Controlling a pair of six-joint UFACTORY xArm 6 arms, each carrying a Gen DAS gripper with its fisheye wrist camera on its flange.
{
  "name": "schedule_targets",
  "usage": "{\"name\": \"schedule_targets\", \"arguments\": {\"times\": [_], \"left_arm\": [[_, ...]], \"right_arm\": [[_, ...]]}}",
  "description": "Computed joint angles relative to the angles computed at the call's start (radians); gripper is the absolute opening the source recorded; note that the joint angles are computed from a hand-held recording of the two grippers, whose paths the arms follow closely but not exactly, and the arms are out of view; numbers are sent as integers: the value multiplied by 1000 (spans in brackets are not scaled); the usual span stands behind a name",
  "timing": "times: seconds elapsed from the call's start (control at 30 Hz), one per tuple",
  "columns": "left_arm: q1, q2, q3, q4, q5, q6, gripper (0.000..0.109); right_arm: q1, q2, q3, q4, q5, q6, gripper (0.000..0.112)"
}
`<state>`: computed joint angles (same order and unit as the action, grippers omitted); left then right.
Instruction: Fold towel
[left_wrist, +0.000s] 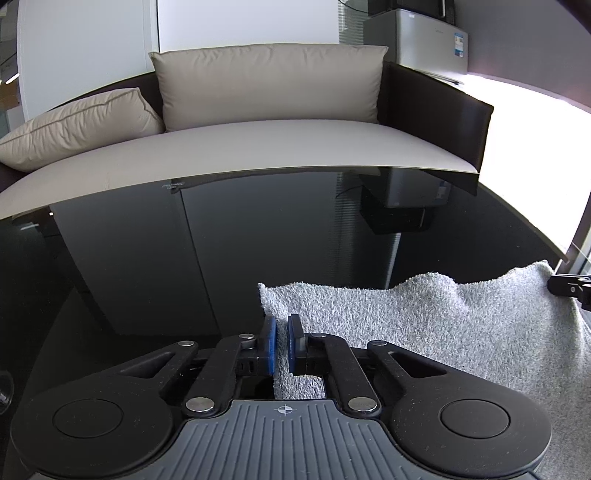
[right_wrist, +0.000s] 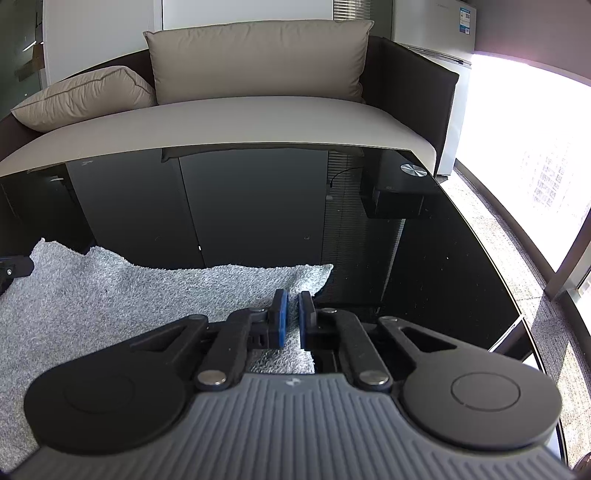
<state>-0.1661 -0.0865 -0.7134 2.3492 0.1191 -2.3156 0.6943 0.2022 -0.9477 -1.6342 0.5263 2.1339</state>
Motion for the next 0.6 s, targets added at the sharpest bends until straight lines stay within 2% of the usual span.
{"name": "schedule_targets", "arguments": {"times": [0.1, 0.27, 0.6], "left_arm": [[-3, 2, 5, -82, 20, 81, 5], [-3, 6, 4, -136, 36, 127, 5], [-1, 6, 0, -127, 34, 110, 5]], "right_arm": [[1, 6, -7, 1, 11, -7, 3], [-9, 11, -12, -5, 11, 2, 3], [7, 14, -13, 7, 19, -61, 3]]}}
